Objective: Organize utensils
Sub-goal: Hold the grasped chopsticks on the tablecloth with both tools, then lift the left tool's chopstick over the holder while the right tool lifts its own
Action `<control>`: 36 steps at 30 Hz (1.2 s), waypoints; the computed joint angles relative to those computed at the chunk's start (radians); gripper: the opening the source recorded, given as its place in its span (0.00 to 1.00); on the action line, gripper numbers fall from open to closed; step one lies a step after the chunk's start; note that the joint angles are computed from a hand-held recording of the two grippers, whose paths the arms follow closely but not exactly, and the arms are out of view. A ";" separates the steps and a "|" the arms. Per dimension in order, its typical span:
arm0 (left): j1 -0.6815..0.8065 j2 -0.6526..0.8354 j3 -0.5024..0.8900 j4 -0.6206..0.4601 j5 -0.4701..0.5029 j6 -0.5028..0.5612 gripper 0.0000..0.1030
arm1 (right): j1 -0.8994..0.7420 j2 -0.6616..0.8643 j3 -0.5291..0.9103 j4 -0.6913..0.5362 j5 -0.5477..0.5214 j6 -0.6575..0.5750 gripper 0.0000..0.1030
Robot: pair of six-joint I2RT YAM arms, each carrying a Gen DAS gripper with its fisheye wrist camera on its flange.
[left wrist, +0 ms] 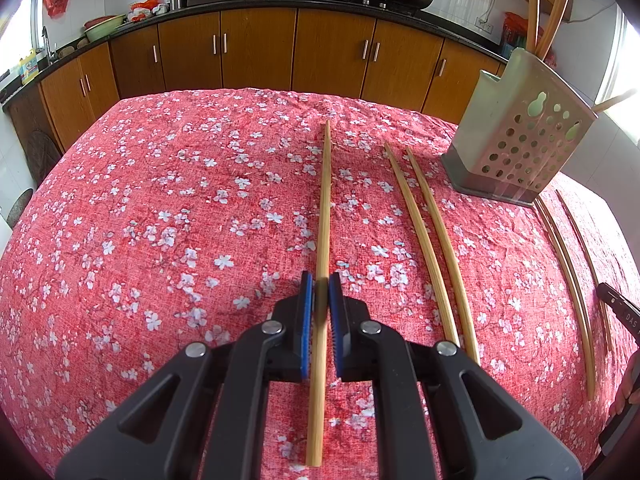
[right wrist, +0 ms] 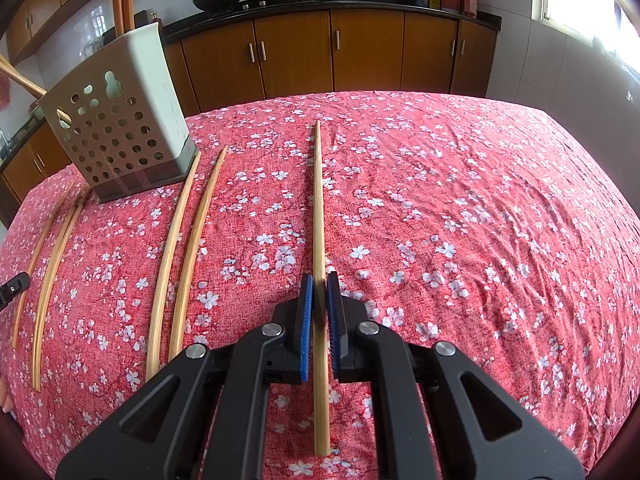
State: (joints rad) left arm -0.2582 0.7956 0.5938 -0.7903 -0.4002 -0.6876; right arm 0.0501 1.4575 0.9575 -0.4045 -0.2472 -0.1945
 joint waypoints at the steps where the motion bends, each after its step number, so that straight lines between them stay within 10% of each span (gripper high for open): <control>1: 0.000 0.000 0.000 0.000 0.000 0.000 0.11 | 0.000 0.000 0.000 0.000 0.000 0.000 0.08; 22: -0.243 -0.001 0.065 -0.205 -0.163 -0.138 0.08 | -0.084 -0.100 -0.027 -0.030 -0.094 -0.033 0.07; 36: -0.390 -0.067 0.400 -0.382 -0.457 -0.207 0.07 | -0.174 -0.239 0.075 0.000 -0.239 0.054 0.07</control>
